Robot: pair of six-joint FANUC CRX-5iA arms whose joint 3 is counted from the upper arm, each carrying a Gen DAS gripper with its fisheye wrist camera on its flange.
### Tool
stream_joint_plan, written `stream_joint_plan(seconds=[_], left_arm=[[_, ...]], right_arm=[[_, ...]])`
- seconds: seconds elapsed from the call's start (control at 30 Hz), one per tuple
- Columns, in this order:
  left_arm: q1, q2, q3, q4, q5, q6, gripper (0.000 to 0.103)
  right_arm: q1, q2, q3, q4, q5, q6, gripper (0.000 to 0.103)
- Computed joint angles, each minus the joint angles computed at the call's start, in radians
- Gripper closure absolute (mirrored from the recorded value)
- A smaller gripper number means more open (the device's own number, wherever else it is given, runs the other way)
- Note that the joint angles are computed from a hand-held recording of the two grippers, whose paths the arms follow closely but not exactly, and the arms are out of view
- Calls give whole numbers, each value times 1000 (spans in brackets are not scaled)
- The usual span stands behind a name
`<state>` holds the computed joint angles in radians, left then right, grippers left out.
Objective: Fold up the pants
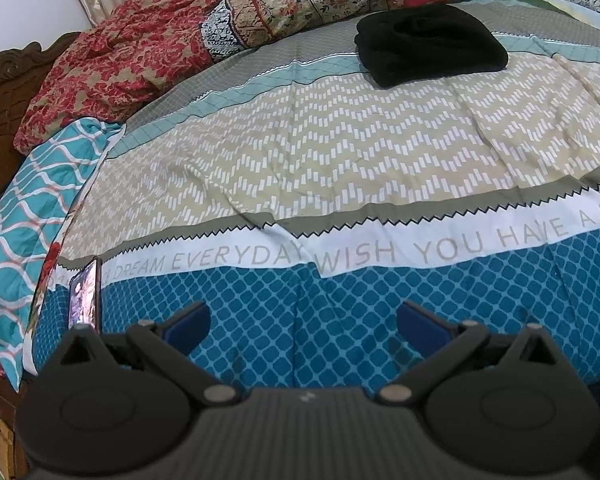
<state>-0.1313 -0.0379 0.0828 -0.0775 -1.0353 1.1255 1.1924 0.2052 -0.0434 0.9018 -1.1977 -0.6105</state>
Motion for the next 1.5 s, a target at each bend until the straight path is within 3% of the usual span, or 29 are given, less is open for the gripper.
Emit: stream_joint_plan(seconds=[1.5], left_arm=[[18,19,13,46,-39,-10,0]], right_arm=[[-3,4,10,-10,-4,17,6]])
